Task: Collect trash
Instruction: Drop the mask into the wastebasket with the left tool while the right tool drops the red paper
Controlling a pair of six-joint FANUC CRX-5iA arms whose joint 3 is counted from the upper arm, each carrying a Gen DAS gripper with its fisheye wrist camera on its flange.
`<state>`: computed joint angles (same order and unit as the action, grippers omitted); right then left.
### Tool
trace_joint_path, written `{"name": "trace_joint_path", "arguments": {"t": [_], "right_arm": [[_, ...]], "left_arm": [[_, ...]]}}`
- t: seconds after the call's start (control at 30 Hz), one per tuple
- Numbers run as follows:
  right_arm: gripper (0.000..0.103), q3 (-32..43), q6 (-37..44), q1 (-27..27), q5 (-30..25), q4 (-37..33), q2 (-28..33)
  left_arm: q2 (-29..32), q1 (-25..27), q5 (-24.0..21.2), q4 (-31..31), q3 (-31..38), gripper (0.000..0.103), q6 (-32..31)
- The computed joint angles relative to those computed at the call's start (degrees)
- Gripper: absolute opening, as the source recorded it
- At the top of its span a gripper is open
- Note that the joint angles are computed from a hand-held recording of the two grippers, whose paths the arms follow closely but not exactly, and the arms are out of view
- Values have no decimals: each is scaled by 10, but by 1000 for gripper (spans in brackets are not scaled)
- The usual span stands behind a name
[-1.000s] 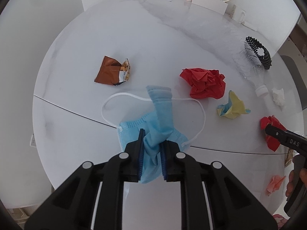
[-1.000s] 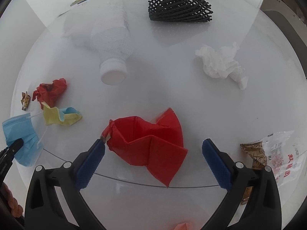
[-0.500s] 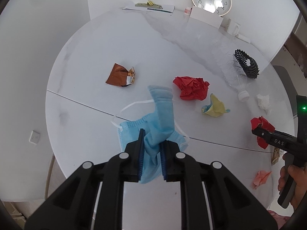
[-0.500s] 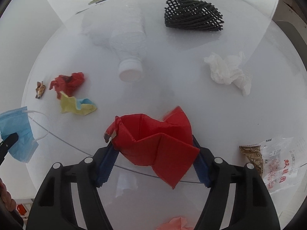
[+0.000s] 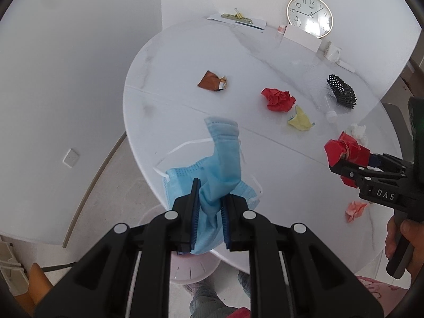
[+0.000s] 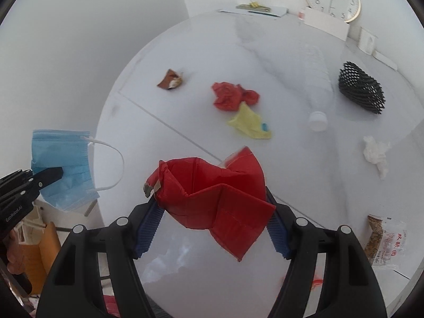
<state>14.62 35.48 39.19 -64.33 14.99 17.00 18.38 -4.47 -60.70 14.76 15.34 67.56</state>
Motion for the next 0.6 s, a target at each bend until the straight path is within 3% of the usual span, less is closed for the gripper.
{"name": "trace_joint_path", "arguments": {"t": [0.3,0.6], "right_arm": [[71,82,50,62,-9,-34,51],[71,124,27,104,-35,-11,83]], "left_arm": [[-68,59,-9,-16,-96,14,-28],[-38,93,-46,-6,-115,16,-76]]}}
